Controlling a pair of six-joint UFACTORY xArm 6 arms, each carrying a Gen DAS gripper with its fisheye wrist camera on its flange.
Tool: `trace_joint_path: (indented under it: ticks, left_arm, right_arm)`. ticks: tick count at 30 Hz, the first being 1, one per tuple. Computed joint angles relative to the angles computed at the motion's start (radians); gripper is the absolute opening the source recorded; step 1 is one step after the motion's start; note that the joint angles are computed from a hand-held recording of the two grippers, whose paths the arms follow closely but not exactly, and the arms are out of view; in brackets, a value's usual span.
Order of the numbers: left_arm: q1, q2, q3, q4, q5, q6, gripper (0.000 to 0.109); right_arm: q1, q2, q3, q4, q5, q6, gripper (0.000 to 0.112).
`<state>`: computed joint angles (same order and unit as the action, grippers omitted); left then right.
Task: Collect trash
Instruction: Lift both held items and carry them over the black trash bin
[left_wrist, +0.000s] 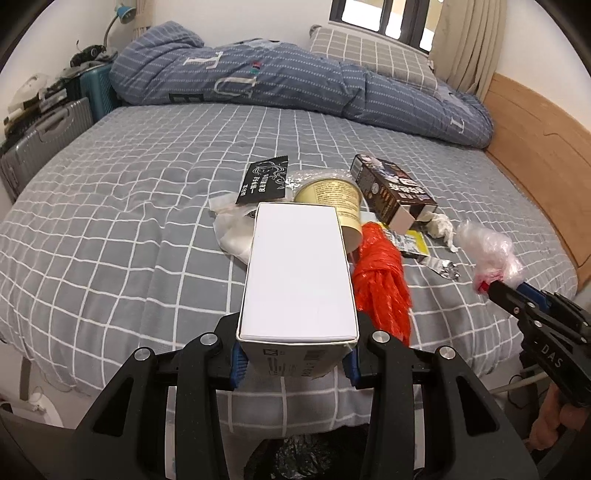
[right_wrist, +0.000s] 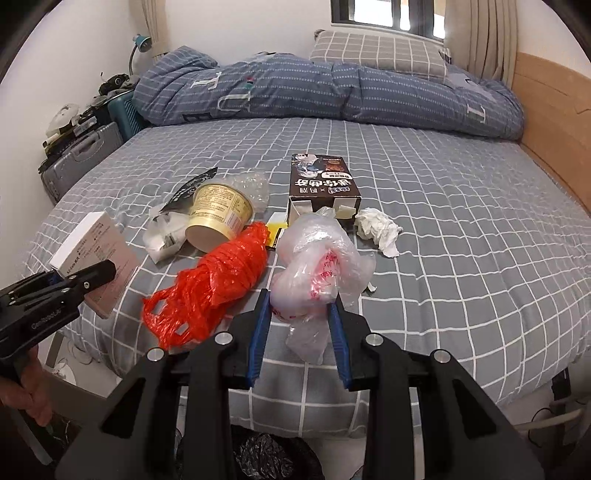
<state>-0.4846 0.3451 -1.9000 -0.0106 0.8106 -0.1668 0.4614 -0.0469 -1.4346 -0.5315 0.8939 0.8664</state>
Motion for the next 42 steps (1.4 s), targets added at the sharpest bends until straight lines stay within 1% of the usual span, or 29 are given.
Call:
trace_joint_path:
  ticks: [4, 20, 32, 42]
  left_arm:
    - [-0.008, -0.052, 0.066, 0.002, -0.027, 0.005, 0.039]
    - [-0.028, -0.200, 0.247, 0.002, -0.060, -0.007, 0.039]
    - [-0.043, -0.273, 0.321, 0.015, -0.056, -0.043, 0.039]
    - [-0.051, -0.371, 0.417, 0.011, -0.045, -0.061, 0.039]
  right_arm:
    - [0.021, -0.027, 0.024, -0.018, 0.005, 0.011, 0.030]
    - [0.083, -0.092, 0.063, -0.030, 0.033, 0.076, 0.030]
    - [0.140, -0.116, 0.061, -0.018, 0.056, 0.116, 0.030]
    - [0.212, -0.143, 0.073, -0.020, 0.111, 0.165, 0.030]
